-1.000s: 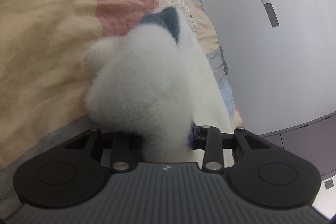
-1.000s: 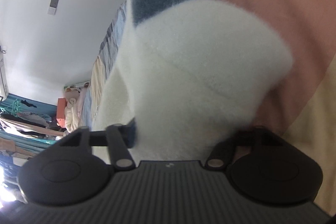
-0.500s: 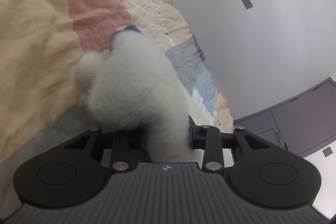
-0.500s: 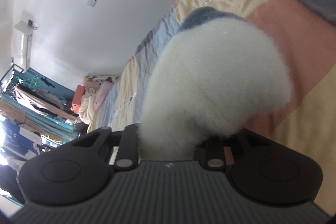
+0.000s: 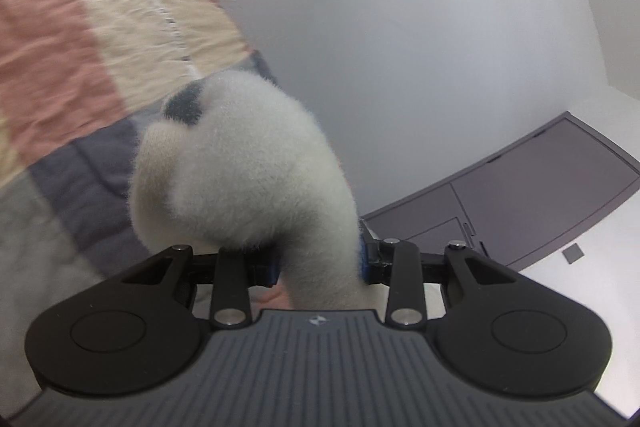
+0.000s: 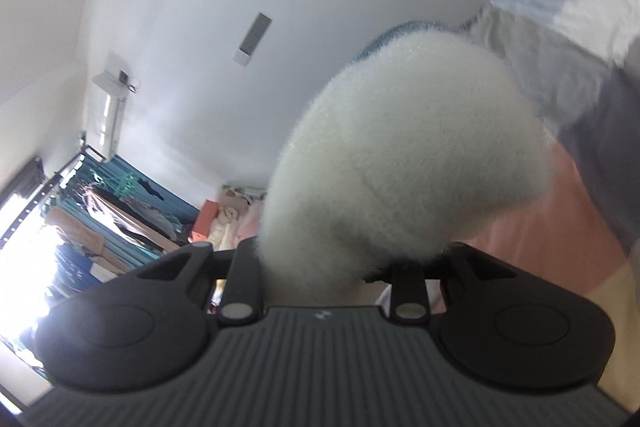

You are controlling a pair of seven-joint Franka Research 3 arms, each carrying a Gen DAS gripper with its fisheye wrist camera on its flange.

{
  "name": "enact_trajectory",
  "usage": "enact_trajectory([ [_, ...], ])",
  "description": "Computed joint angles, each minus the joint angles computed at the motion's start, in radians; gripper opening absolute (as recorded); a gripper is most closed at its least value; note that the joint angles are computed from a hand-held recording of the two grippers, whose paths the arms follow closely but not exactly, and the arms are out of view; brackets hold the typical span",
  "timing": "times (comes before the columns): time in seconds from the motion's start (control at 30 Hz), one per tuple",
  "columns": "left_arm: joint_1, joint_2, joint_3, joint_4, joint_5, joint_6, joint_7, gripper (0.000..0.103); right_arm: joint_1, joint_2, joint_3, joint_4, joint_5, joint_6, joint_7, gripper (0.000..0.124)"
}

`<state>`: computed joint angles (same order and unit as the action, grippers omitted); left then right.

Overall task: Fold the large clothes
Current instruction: 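Lift the blanket with both grippers and roll it over onto the quilt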

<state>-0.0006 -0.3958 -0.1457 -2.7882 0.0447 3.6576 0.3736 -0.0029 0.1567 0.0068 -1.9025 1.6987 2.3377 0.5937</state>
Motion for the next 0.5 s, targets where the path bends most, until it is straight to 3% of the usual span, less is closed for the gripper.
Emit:
enact_trajectory([
  [0.23,-0.012,0.198,0.012,0.351,0.083,-0.089,0.066,0.039,-0.063,0.141,0.008,0.269,-0.018,-0.043,0.08,0.031],
  [0.37,-0.05,0.372,0.066,0.577,0.243,-0.126,-0.031,0.04,-0.103,0.278,0.04,0.474,-0.046,-0.012,0.119,0.031],
  [0.5,0.007,0.566,0.014,0.779,0.353,-0.129,-0.124,0.039,-0.115,0.43,0.068,0.683,-0.115,0.042,0.144,0.031],
])
